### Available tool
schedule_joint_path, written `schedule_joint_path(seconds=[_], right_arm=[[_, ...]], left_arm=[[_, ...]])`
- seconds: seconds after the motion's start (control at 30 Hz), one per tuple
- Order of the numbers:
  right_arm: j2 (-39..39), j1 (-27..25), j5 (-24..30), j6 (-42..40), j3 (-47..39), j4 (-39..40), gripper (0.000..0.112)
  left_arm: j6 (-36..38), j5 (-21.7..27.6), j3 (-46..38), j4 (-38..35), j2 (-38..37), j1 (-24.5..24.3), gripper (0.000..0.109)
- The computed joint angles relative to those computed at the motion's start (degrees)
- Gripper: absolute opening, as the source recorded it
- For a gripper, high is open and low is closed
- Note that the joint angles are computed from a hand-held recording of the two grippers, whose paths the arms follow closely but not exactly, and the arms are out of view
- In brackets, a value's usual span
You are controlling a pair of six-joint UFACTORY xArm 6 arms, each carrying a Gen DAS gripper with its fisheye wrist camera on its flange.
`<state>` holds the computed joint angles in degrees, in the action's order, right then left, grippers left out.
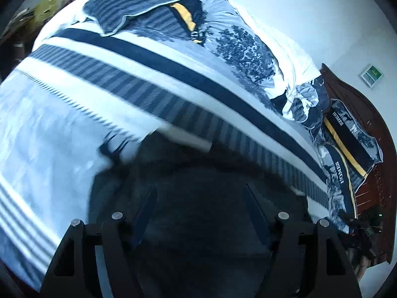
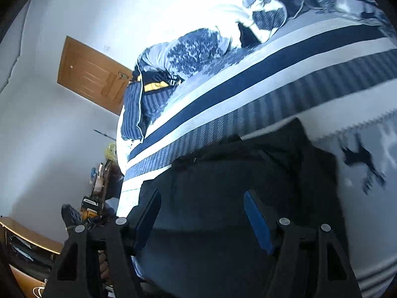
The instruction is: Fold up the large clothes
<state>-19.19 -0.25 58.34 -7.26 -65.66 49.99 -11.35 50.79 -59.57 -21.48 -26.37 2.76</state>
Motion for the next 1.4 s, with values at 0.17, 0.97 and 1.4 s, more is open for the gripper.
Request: schedule_joint_path(seconds=[0.17, 0.97, 1.4], right_arm=[[15.84, 4.08, -3.35, 3.24, -11.71, -1.46, 0.073], [28.68, 12.6, -14.02, 5.42, -20.69, -20.58, 0.026], [29.61, 9.93, -14.76, 9.5, -18.21, -13.55, 0.03]], left_arm=[[2.13, -2.96, -10.6, -6.25, 15.57, -1.64, 0.073], [2.64, -10.19, -13.95, 3.94, 26.51, -9.6, 0.013], [-1.21, -10.11, -9.66, -16.11, 22.37, -2.87, 0.035]])
